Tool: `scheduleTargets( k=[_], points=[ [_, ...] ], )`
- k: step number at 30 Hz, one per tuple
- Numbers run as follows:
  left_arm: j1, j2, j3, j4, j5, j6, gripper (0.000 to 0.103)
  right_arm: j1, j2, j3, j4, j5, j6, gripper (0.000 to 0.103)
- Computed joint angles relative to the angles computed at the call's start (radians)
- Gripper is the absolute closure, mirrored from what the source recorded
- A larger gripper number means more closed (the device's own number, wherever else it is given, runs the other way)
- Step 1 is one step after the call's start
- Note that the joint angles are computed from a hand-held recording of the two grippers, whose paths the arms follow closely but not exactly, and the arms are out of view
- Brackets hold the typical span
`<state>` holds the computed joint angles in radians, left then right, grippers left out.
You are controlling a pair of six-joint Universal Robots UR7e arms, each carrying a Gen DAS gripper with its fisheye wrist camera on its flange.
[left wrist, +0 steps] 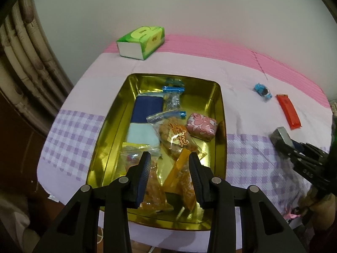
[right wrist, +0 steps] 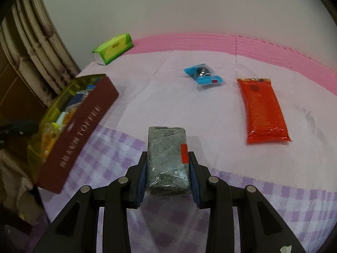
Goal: Organize snacks
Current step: 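Carry the grey foil packet into the tin and open the right tool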
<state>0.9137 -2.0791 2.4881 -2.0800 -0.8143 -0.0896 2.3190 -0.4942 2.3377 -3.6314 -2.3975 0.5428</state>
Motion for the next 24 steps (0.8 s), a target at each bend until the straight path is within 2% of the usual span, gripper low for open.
scheduleTargets(
  k=[8, 17, 22, 24],
  points=[
    [-0.010, -0.004, 0.004, 0.001, 0.039, -0.018, 0.061, 0.055, -0.032, -0.053, 0.038, 0.032, -0.009, 0.070],
    [0.005, 0.003, -0.004, -0.013, 0.081, -0.047, 0.058, 0.079, -0.027, -0.183, 0.105, 0.127, -0.091, 0.070],
    [0.034, 0.013, -0.024, -0.045, 0.161, -0.097, 0.055, 0.068, 0.008, -0.284, 0.156, 0.198, -0.136, 0.070],
    [0.048, 0.018, -0.031, -0.067, 0.206, -0.115, 0.049, 0.065, 0.025, -0.321, 0.175, 0.222, -0.147, 0.070]
  ],
)
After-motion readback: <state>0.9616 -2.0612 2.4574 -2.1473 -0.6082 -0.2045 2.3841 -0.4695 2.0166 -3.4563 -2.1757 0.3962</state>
